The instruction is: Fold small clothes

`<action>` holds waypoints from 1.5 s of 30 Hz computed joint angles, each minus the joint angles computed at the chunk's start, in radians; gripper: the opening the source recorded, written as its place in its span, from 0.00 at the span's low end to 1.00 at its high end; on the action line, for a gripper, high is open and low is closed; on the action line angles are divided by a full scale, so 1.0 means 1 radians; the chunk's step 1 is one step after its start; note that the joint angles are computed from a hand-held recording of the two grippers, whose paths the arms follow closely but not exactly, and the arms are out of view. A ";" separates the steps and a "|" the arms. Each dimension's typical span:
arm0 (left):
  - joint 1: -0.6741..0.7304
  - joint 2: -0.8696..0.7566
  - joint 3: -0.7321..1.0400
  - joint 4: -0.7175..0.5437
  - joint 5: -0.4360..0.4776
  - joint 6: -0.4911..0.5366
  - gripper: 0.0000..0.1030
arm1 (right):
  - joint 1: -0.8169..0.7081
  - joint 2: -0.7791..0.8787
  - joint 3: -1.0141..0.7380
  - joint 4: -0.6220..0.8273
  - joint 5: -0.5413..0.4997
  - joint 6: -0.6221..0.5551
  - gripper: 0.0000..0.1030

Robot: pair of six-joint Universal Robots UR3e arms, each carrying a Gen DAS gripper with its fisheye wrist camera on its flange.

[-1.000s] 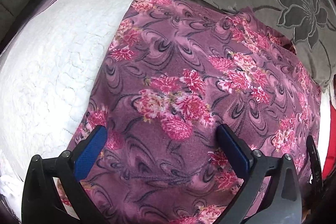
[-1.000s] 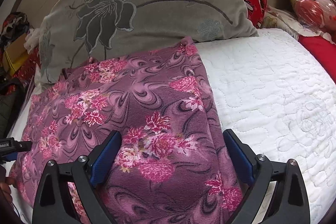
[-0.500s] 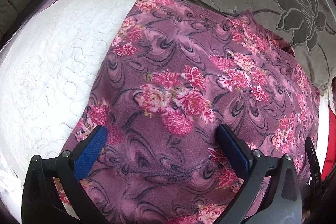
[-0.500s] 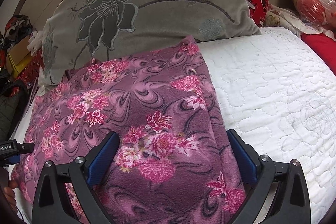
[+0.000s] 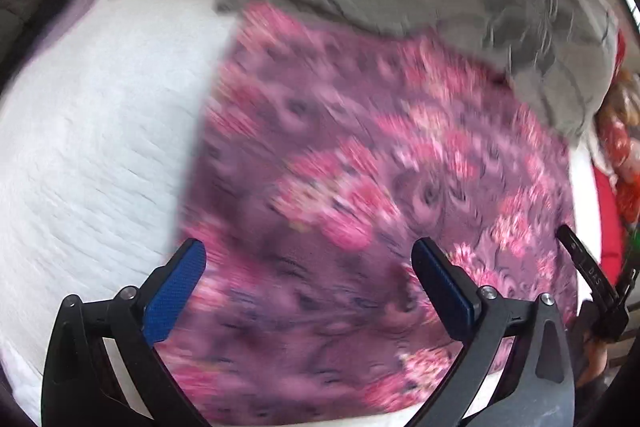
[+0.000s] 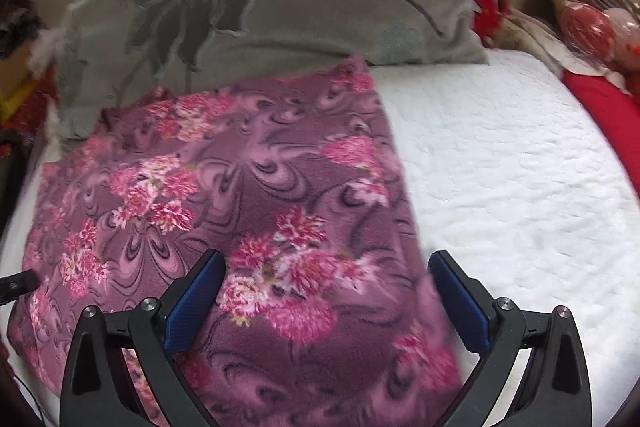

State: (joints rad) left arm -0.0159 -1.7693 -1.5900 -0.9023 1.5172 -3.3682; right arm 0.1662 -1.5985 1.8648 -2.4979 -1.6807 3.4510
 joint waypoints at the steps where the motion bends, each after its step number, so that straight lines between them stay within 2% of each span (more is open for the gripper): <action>1: 0.033 0.045 -0.036 0.019 -0.005 0.018 1.00 | 0.012 -0.028 0.014 -0.012 -0.012 0.035 0.97; 4: 0.127 0.104 -0.073 -0.041 -0.069 0.078 1.00 | 0.045 -0.102 0.083 -0.068 0.004 0.124 0.99; 6: 0.147 0.070 -0.040 -0.141 -0.076 0.111 1.00 | 0.081 -0.051 0.030 0.040 -0.008 0.135 0.99; 7: 0.142 0.038 -0.013 -0.199 -0.057 0.135 1.00 | 0.115 0.012 -0.055 0.162 -0.061 0.130 0.99; 8: 0.135 0.029 -0.013 -0.212 -0.038 0.154 1.00 | 0.174 0.060 -0.120 0.210 -0.154 0.114 0.98; 10: 0.122 0.073 -0.062 -0.162 -0.013 0.166 1.00 | 0.234 0.080 -0.206 0.267 -0.220 0.100 0.98; 13: 0.104 0.106 -0.083 -0.167 -0.021 0.149 1.00 | 0.256 0.024 -0.199 0.232 -0.148 0.082 0.99; 16: 0.041 0.106 -0.094 -0.160 0.033 0.107 1.00 | 0.296 0.009 -0.175 0.210 -0.111 0.066 0.99; 19: -0.012 0.104 -0.089 -0.169 0.072 0.059 1.00 | 0.329 0.099 -0.225 0.381 -0.122 0.027 0.97; 22: -0.055 0.132 -0.096 -0.186 0.100 0.038 1.00 | 0.365 0.056 -0.196 0.340 -0.175 0.059 0.98; 26: -0.138 0.136 -0.075 -0.220 0.161 -0.025 1.00 | 0.348 -0.019 -0.140 0.277 -0.117 0.054 0.99; 30: -0.152 0.167 -0.061 -0.272 0.180 -0.026 1.00 | 0.372 0.052 -0.170 0.394 -0.134 0.040 0.99; 31: -0.164 0.176 -0.064 -0.279 0.195 -0.026 1.00 | 0.370 0.028 -0.127 0.337 -0.137 0.055 0.99; 34: -0.179 0.236 -0.098 -0.280 0.211 -0.004 1.00 | 0.342 -0.010 -0.134 0.367 -0.103 0.115 0.97; 37: -0.211 0.286 -0.154 -0.279 0.236 -0.010 1.00 | 0.345 -0.040 -0.116 0.319 -0.141 0.117 0.98; 39: -0.241 0.272 -0.182 -0.295 0.281 -0.002 1.00 | 0.336 -0.027 -0.129 0.353 -0.163 0.118 0.99; 41: -0.238 0.302 -0.245 -0.258 0.263 0.013 1.00 | 0.312 -0.013 -0.134 0.432 -0.155 0.117 0.99; 42: -0.226 0.324 -0.258 -0.259 0.242 0.011 1.00 | 0.281 -0.049 -0.087 0.397 -0.117 0.109 0.99; 45: -0.145 0.397 -0.250 -0.328 0.125 0.039 1.00 | 0.270 -0.094 -0.071 0.407 -0.130 0.150 0.98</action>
State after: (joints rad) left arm -0.1610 -1.3720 -1.8399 -1.2303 1.6420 -3.3292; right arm 0.4359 -1.6930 1.7938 -2.0912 -1.8104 3.6007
